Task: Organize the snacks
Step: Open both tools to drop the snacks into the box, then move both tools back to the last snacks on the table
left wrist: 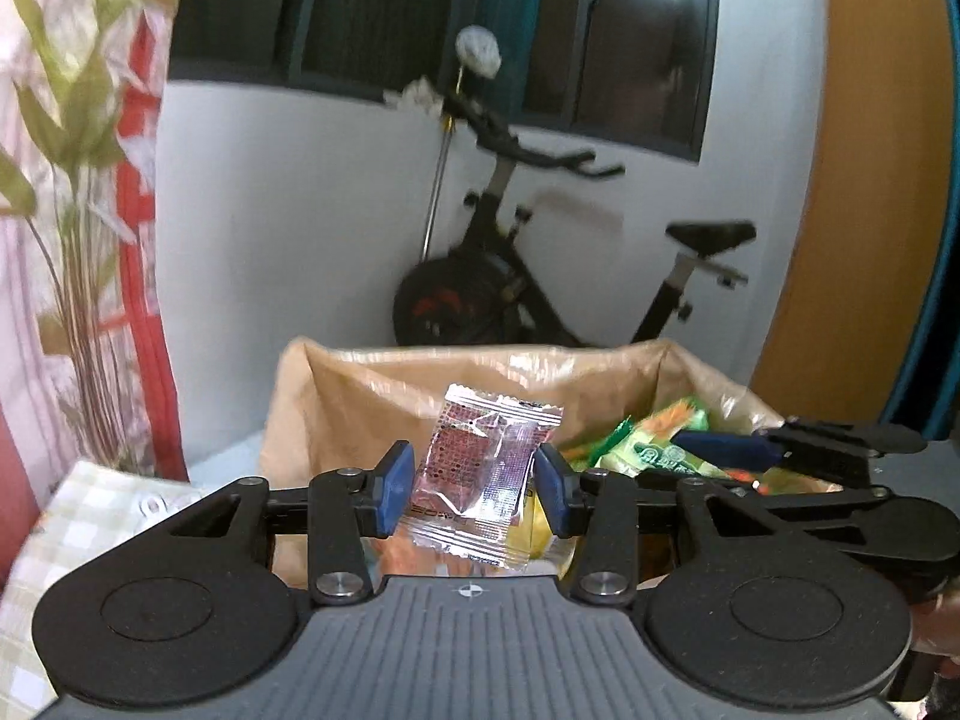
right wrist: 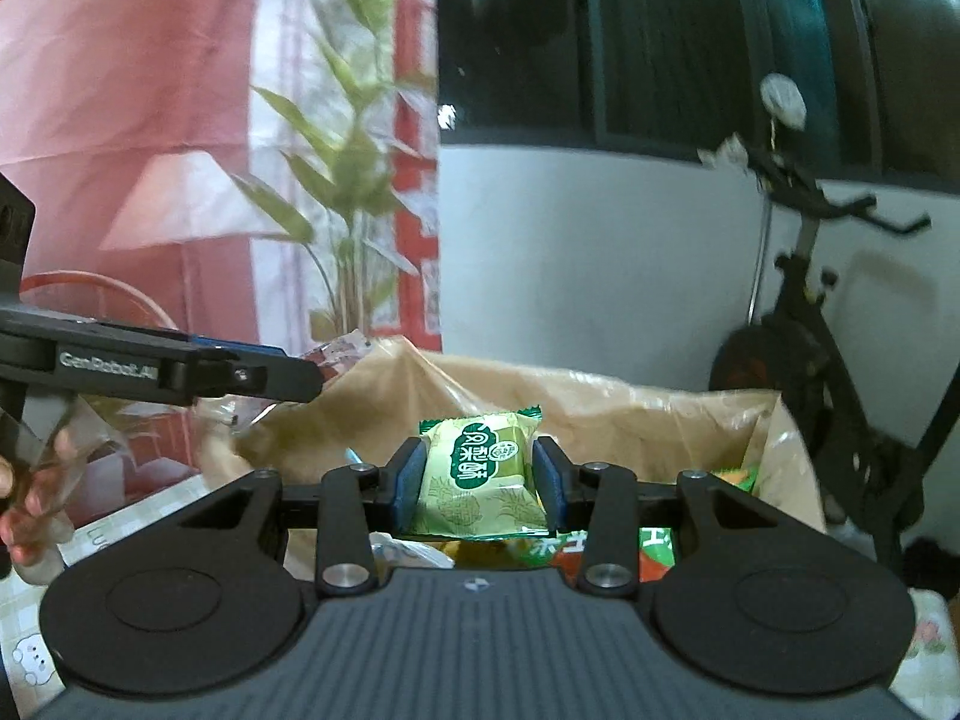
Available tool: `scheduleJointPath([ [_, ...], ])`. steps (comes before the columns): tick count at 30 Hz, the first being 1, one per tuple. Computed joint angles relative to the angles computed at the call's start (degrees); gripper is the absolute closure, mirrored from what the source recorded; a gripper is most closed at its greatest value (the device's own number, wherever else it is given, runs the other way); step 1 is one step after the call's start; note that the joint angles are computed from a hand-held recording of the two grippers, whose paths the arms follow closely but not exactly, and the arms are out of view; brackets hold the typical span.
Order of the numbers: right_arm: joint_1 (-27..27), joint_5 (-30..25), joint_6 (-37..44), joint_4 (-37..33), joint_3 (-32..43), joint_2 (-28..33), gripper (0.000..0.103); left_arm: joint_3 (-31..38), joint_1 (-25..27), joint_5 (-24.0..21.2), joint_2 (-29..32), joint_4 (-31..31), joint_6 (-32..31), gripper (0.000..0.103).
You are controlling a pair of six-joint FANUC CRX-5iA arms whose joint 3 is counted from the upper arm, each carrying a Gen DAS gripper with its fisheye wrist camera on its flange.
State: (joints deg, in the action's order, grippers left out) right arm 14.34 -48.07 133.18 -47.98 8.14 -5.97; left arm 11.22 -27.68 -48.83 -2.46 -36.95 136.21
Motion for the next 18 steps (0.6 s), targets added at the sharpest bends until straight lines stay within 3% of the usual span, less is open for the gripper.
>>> scheduleJointPath([
  [2,1.19,0.68,-2.11,2.63,0.27,0.75,0.059,-0.48,0.23,-0.43,-0.16,-0.46,0.73,0.053],
  [4,1.06,1.59,-2.0,2.18,-0.67,0.24,0.043,-1.08,-0.09,-0.94,-0.72,-1.0,1.3,0.052],
  [5,0.54,1.47,-1.57,1.12,-0.96,-0.01,0.041,-1.69,-0.18,-1.1,-1.46,-1.07,1.42,0.052],
  [14,-5.3,-0.63,3.88,-7.25,-5.77,-5.93,0.041,-5.15,-5.62,-4.88,-7.57,-6.87,4.78,0.051],
  [18,-9.56,-4.27,9.05,-13.24,-8.8,-9.41,0.041,-7.47,-8.16,-6.9,-10.36,-8.17,7.55,0.05],
])
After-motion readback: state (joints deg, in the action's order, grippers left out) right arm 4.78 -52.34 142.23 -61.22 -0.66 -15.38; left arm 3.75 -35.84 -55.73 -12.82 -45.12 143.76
